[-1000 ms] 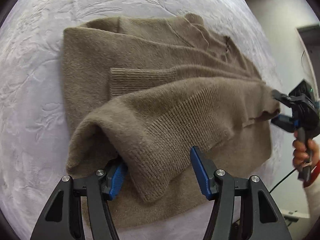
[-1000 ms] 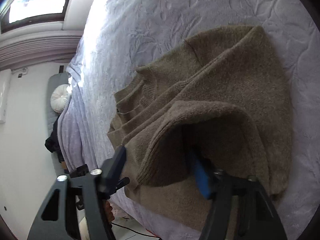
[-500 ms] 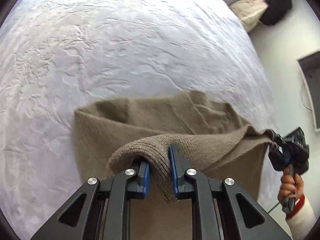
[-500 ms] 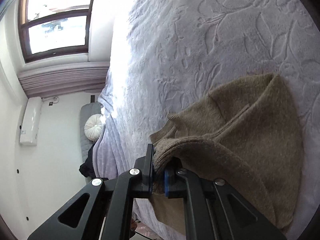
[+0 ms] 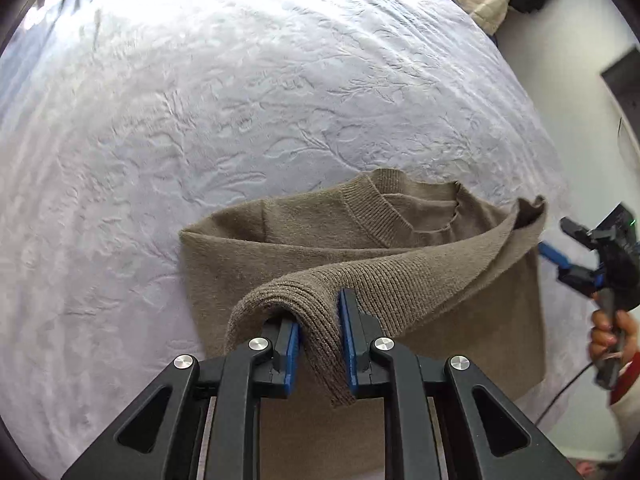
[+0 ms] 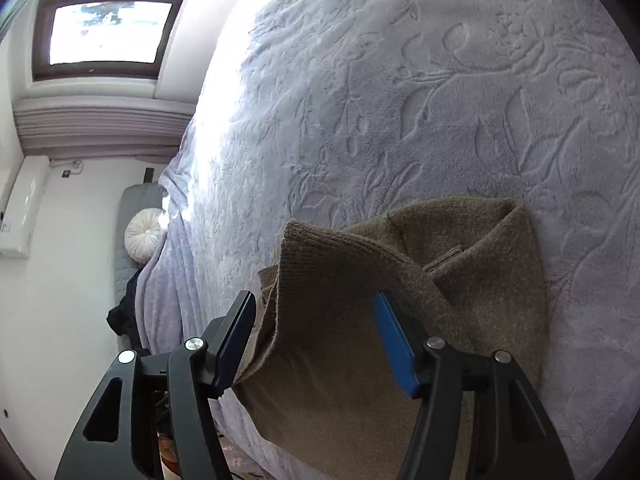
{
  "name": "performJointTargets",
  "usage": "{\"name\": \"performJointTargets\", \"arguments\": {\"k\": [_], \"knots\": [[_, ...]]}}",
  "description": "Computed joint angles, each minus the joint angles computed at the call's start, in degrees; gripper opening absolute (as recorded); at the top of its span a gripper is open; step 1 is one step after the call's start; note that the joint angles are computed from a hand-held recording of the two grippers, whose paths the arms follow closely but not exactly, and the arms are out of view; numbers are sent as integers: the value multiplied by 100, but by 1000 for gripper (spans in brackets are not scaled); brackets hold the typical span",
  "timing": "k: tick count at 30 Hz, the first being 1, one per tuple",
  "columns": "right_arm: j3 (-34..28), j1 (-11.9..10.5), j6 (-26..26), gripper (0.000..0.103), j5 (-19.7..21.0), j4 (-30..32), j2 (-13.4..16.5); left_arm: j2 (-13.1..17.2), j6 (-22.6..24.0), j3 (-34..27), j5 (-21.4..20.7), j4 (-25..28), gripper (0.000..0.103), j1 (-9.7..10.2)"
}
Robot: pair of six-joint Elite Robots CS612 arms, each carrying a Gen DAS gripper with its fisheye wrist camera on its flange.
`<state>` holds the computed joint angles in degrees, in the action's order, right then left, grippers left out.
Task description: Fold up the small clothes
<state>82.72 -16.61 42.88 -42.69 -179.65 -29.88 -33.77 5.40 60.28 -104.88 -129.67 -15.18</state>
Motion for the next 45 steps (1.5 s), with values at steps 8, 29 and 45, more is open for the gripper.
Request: {"name": "performJointTargets", "arguments": {"k": [8,29,45], "knots": [[-362,269,-846,49,-109,1014,152,110,-287,13,399,-298,103,-148],[1345,460,-1550,57,-1156,1103,-977,-747,-37,1760,1685,-350,103,-129],[1745,580,1526,42,-487,-1077,-357,-503,205,1535,97,262,21,380]]}}
